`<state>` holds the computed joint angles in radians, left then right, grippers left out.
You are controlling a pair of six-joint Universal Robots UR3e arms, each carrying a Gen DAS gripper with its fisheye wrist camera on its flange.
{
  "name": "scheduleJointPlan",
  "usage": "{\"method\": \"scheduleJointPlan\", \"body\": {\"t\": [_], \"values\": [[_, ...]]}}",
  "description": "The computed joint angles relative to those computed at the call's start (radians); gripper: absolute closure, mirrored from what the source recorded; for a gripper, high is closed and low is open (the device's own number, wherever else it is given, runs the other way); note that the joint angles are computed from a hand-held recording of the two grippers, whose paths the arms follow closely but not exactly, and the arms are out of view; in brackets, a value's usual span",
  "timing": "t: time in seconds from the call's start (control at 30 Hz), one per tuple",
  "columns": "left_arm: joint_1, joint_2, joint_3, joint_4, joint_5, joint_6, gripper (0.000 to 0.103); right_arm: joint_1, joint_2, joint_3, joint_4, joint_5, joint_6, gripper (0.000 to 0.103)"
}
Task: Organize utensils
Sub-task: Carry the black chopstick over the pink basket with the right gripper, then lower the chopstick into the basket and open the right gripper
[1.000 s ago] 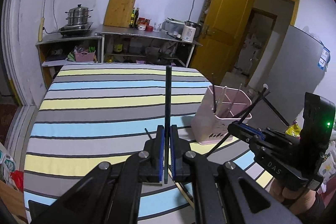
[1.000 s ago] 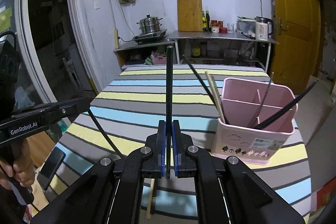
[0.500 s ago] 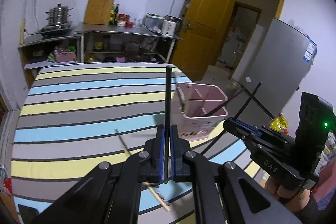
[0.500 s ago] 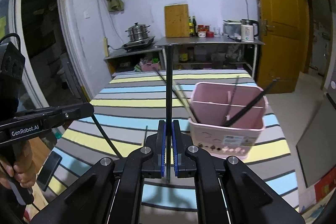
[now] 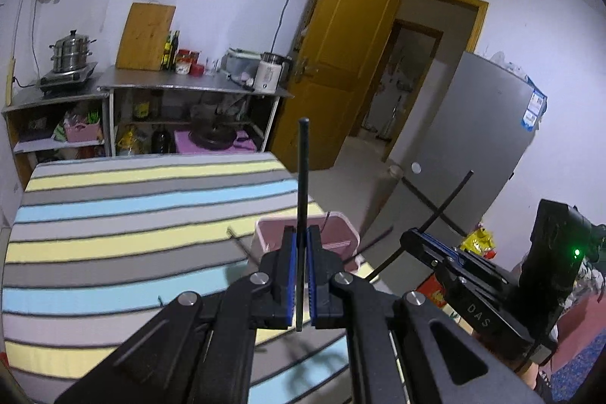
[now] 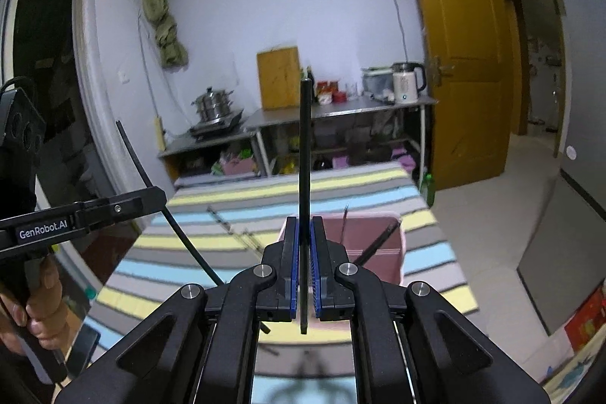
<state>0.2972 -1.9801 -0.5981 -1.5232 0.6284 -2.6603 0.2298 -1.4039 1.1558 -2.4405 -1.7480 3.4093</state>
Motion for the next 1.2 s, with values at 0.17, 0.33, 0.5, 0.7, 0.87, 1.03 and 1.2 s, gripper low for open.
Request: {"method": "scheduleJointPlan", "body": {"t": [0.17,0.33,0.5,0.7,0.87,1.03,1.2], "values": [[-0.041,-0.165,0.272,-0.020,0.016,-0.092,0.098,-0.029,0.038,-0.064,-0.035,0.001,-0.001,0.097],[-0.088,-0.287,0.440,0.006,0.077,-0.150,0.097,-0.046,0.095,-0.106,-0.071,0.002,-0.013,0.097],[-0.127,-0.355,0.490,0.052,0.121,-0.177,0.097,-0.058,0.127,-0.076,-0.131,0.004,-0.016,0.097],[-0.151,-0.304,0.308,0.171,0.151,-0.156,0.098,-0.066,0.137,0.002,-0.193,0.013,-0.020,0.097],[-0.165,-0.267,0.198,0.207,0.179,-0.123,0.097,-0.056,0.128,0.053,-0.205,0.008,-0.019,0.097],[-0.169,-0.231,0.113,0.235,0.200,-0.099,0.097,-0.055,0.129,0.069,-0.182,0.008,-0.015,0.097],[-0.163,-0.206,0.062,0.257,0.200,-0.098,0.097,-0.054,0.123,0.071,-0.154,0.012,-0.014,0.097]]}}
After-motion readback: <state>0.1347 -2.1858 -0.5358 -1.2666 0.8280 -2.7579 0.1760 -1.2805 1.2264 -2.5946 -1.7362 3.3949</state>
